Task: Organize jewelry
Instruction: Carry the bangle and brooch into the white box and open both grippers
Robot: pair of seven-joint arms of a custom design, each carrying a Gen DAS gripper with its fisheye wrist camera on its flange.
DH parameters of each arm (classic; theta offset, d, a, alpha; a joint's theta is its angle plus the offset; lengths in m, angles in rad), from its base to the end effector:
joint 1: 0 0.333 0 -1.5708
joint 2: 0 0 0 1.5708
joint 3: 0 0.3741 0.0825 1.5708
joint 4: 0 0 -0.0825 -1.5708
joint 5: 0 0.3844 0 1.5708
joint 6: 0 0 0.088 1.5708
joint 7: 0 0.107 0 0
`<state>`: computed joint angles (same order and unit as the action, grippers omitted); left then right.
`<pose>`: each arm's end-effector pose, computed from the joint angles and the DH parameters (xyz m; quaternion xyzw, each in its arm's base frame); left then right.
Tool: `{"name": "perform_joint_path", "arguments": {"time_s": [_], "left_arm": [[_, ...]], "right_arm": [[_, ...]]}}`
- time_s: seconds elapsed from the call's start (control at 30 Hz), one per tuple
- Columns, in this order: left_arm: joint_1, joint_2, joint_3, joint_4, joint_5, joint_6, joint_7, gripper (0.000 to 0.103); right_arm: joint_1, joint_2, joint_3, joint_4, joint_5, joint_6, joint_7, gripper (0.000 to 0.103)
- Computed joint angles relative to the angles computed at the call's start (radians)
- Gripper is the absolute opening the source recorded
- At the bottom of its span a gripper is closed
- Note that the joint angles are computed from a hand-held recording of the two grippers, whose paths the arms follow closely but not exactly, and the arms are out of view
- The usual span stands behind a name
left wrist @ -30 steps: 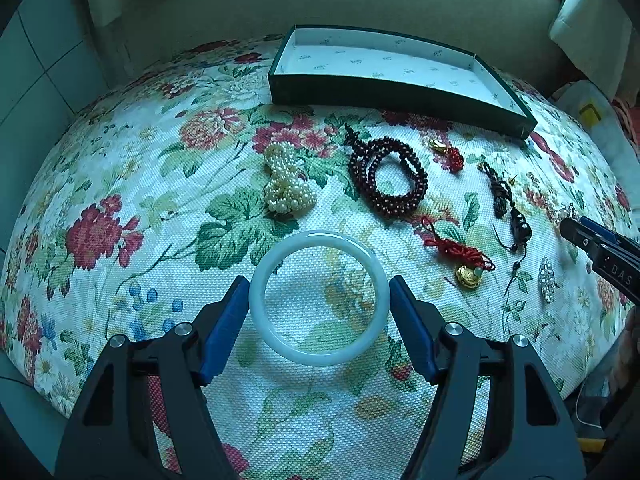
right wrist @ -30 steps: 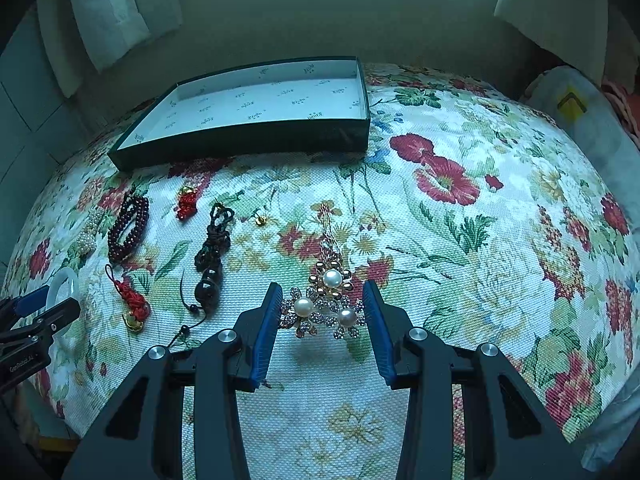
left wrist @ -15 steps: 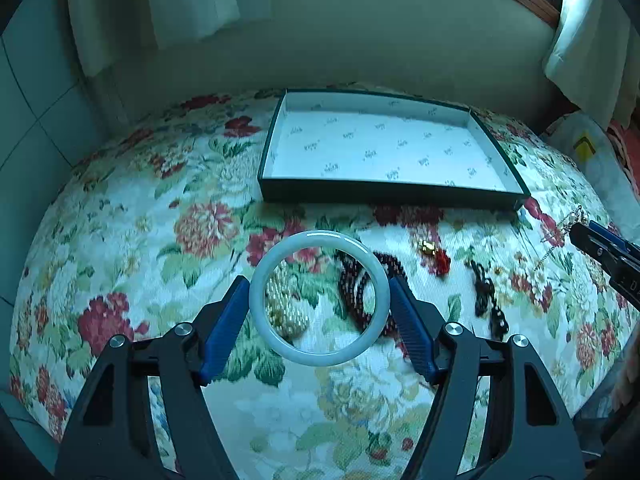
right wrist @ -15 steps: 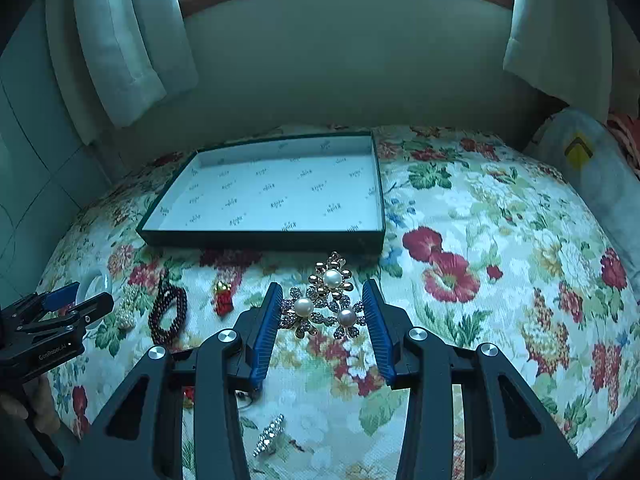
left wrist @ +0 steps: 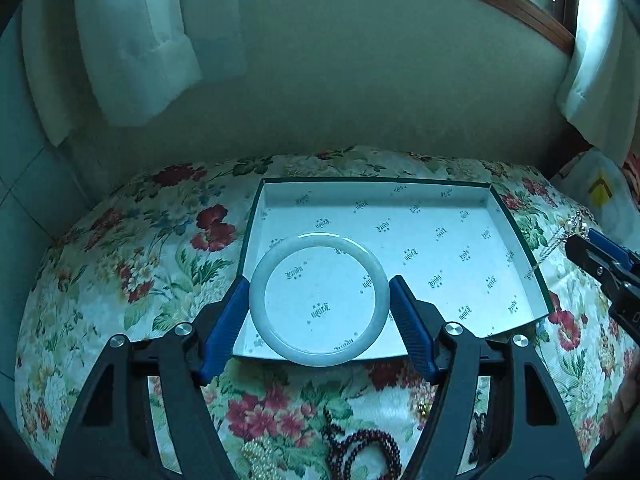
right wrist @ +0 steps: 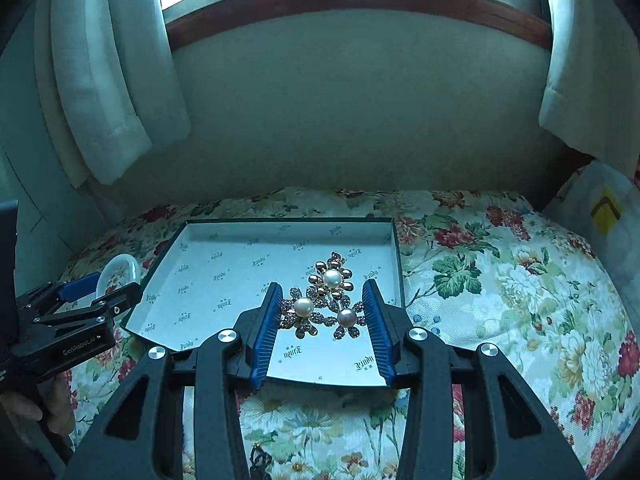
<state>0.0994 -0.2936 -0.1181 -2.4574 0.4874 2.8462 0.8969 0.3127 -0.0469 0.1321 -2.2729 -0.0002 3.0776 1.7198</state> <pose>0.4678 -0.0381 0.5340 -0.7315 0.5805 -0.2219 0.2806 0.5036 0.2414 0.5372 -0.7327 0.5410 -0.1963 0.3632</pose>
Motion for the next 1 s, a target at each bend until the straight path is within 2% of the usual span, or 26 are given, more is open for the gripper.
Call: {"name": "perform_joint_path", "arguments": {"time_s": [0.13,0.3,0.47,0.83,0.97,1.0], "left_arm": [[0.014,0.092,-0.01,0.041,0.033,0.003,-0.02,0.07],[0.003,0.163,0.007,0.059,0.043,-0.011,-0.028,0.07],[-0.007,0.191,0.018,0.055,0.057,-0.014,-0.028,0.07],[-0.016,0.212,0.029,0.048,0.06,0.0,-0.038,0.072],[-0.01,0.206,0.026,0.048,0.095,0.003,-0.064,0.082],[-0.008,0.203,0.026,0.046,0.103,0.009,-0.072,0.082]], "right_arm": [[0.019,0.079,-0.015,0.042,0.002,-0.046,-0.01,0.042],[0.06,0.15,-0.058,0.075,-0.047,-0.097,0.028,0.042],[0.106,0.178,-0.117,0.083,-0.154,-0.101,0.112,0.041],[0.102,0.193,-0.114,0.087,-0.131,-0.11,0.092,0.041],[0.104,0.191,-0.117,0.085,-0.123,-0.102,0.09,0.042],[0.105,0.19,-0.118,0.083,-0.122,-0.1,0.091,0.047]]}}
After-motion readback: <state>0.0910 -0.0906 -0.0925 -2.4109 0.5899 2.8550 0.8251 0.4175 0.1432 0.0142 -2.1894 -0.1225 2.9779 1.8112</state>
